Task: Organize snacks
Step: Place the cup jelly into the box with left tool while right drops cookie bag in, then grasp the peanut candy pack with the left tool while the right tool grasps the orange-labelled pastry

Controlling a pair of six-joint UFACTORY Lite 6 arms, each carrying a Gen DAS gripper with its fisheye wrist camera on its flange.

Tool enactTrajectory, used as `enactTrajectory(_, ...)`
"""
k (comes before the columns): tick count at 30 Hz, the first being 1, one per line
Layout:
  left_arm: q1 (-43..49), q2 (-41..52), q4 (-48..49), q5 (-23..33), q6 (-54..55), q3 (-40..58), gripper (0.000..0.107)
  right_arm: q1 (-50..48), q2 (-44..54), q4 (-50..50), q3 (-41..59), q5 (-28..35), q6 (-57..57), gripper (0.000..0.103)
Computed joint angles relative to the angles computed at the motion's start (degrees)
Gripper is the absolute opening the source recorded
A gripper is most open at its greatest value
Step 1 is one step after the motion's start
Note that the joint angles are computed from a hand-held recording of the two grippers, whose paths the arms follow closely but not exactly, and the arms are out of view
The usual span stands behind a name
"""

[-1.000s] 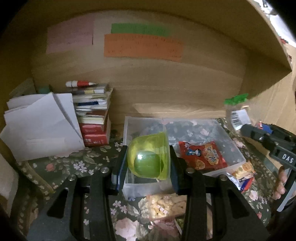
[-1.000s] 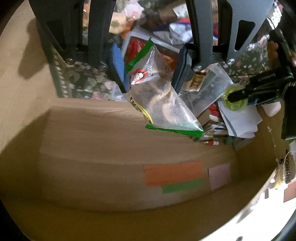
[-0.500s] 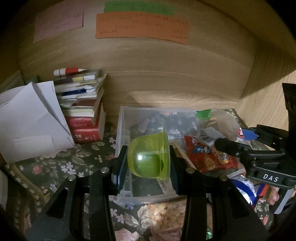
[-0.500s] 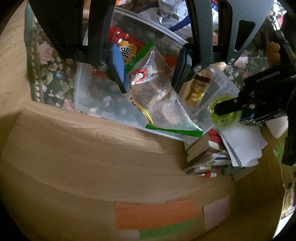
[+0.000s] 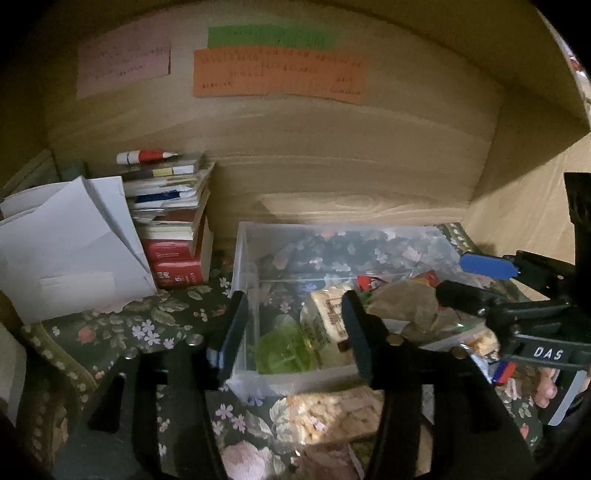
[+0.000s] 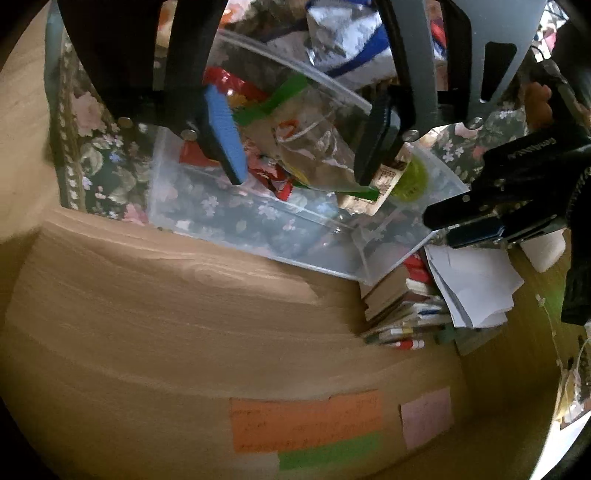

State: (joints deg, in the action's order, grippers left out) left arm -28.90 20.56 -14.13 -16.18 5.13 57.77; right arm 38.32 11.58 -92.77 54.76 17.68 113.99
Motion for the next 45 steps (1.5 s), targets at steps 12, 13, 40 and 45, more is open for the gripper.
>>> enactTrajectory(12,-3.3,-9.5,-8.5,-4.8,6.3,-13.4,0.077,7.5,-19.5,5.0,-18.0,13.8,0.6,0.071)
enactTrajectory(13,-3.6,-9.4,-9.4,-5.1,6.8,-14.1,0.079,7.5,-20.9,5.4,-19.5,14.1,0.9,0.072)
enactTrajectory(40,-1.6,9.7,14.8,1.1,-18.4,-1.5,0.092,-9.9,-9.1,-7.5,-25.7,-1.6,15.6,0.096)
enactTrajectory(45,-2.4,12.0,21.5,2.5,-24.9,1.5,0.094,-11.0,-7.9,-11.2,-24.3,-3.8,19.4,0.096)
